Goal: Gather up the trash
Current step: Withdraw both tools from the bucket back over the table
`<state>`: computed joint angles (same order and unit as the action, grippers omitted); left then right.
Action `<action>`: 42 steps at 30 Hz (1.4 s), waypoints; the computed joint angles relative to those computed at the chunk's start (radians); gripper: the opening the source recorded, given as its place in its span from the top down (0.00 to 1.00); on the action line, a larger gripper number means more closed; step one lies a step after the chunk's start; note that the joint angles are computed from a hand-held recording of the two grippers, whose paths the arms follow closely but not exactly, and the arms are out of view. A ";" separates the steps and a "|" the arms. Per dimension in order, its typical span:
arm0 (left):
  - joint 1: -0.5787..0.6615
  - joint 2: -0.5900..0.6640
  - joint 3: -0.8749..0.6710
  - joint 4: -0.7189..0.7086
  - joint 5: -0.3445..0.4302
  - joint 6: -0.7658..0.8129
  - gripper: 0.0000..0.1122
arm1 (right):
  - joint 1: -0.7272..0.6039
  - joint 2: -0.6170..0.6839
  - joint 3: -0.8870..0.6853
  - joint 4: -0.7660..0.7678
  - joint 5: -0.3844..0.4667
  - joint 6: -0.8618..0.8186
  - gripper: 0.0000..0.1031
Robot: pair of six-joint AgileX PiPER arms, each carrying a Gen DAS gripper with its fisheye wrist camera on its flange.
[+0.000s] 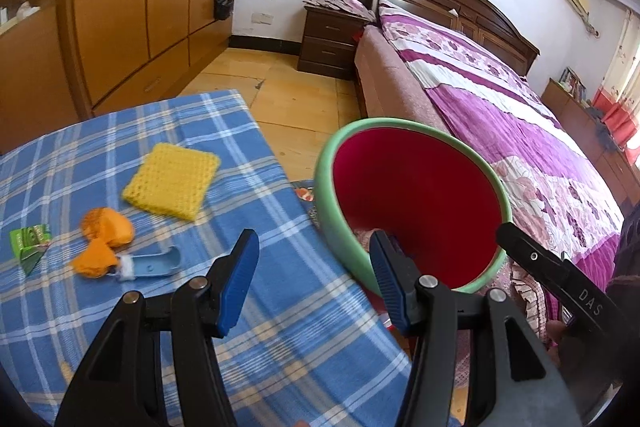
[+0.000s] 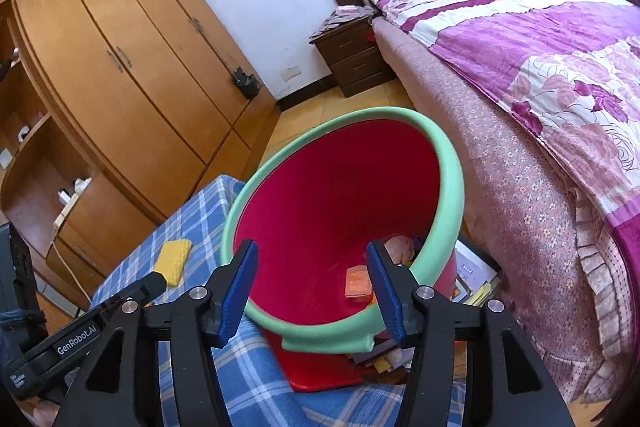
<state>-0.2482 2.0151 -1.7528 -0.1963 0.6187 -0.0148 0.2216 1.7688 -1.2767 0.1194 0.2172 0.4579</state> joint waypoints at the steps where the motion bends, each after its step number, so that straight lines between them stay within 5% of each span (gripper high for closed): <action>1: 0.009 -0.012 0.016 -0.004 -0.004 0.004 0.49 | 0.003 -0.001 0.000 -0.009 0.003 0.008 0.44; 6: 0.043 -0.055 0.078 -0.015 -0.025 0.020 0.49 | 0.044 -0.009 -0.009 -0.132 0.025 0.133 0.43; 10: 0.081 -0.097 0.142 -0.021 -0.048 0.039 0.49 | 0.081 -0.006 -0.025 -0.234 0.048 0.243 0.30; 24: 0.231 -0.177 0.274 0.010 -0.098 0.073 0.44 | 0.196 0.042 -0.116 -0.373 0.134 0.370 0.30; 42: 0.408 -0.035 0.176 0.187 -0.097 0.017 0.20 | 0.284 0.153 -0.268 -0.384 0.263 0.373 0.30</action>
